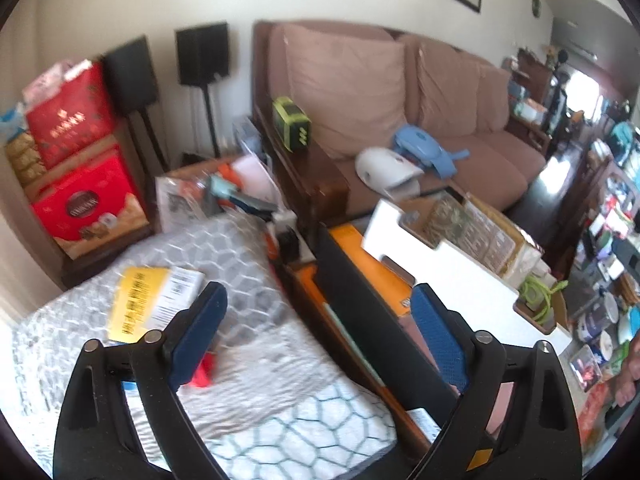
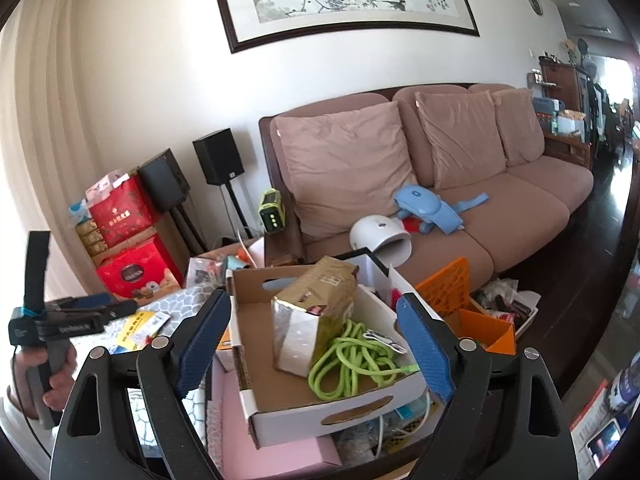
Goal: Organize objects
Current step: 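Move both grippers from the box over to the bed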
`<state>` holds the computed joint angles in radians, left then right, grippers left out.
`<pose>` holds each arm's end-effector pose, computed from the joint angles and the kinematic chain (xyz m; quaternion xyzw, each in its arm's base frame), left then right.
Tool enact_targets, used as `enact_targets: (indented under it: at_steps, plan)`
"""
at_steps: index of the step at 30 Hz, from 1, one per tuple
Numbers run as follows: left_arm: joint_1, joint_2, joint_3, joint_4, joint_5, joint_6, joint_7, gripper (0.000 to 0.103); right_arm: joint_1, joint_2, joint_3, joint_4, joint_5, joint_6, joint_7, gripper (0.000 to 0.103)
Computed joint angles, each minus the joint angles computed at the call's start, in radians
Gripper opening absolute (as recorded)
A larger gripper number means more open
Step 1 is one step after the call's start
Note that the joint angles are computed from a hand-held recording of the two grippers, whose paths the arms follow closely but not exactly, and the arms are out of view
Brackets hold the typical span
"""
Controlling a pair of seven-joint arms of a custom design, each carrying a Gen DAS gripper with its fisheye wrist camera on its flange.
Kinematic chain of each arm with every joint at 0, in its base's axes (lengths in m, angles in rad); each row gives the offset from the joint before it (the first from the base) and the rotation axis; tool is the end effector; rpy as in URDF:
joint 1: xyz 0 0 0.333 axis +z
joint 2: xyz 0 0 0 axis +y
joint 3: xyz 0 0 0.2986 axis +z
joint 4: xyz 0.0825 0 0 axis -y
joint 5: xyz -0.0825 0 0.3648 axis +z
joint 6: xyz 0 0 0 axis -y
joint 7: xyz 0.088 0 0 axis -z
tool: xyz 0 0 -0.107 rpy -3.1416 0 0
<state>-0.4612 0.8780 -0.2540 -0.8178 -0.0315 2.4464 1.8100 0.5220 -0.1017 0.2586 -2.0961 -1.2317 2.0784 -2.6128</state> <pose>0.6580 -0.4376 0.4881 -0.3597 0.8496 -0.3662 0.1212 0.4073 0.3410 0.4947 -0.3596 0.7700 -0.3997 0.3436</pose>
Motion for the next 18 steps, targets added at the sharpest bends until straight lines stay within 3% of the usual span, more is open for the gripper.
enact_targets:
  at_steps: [3, 7, 14, 18]
  plan:
    - [0.061, -0.076, -0.042, -0.130, -0.053, 0.102, 0.042, 0.100, 0.002, 0.001, 0.001, 0.007, -0.004, 0.003, -0.004, 0.091]
    - [0.106, -0.144, -0.067, -0.219, -0.096, 0.162, 0.075, 0.101, 0.004, 0.001, 0.005, 0.012, -0.019, 0.005, 0.002, 0.103]
    - [0.160, -0.275, -0.052, -0.401, -0.124, 0.329, 0.062, 0.103, 0.016, -0.003, 0.015, 0.018, -0.058, -0.028, 0.059, 0.102]
    - [0.230, -0.339, -0.066, -0.500, -0.143, 0.423, 0.081, 0.103, 0.024, 0.013, 0.018, 0.043, -0.074, -0.038, 0.027, 0.103]
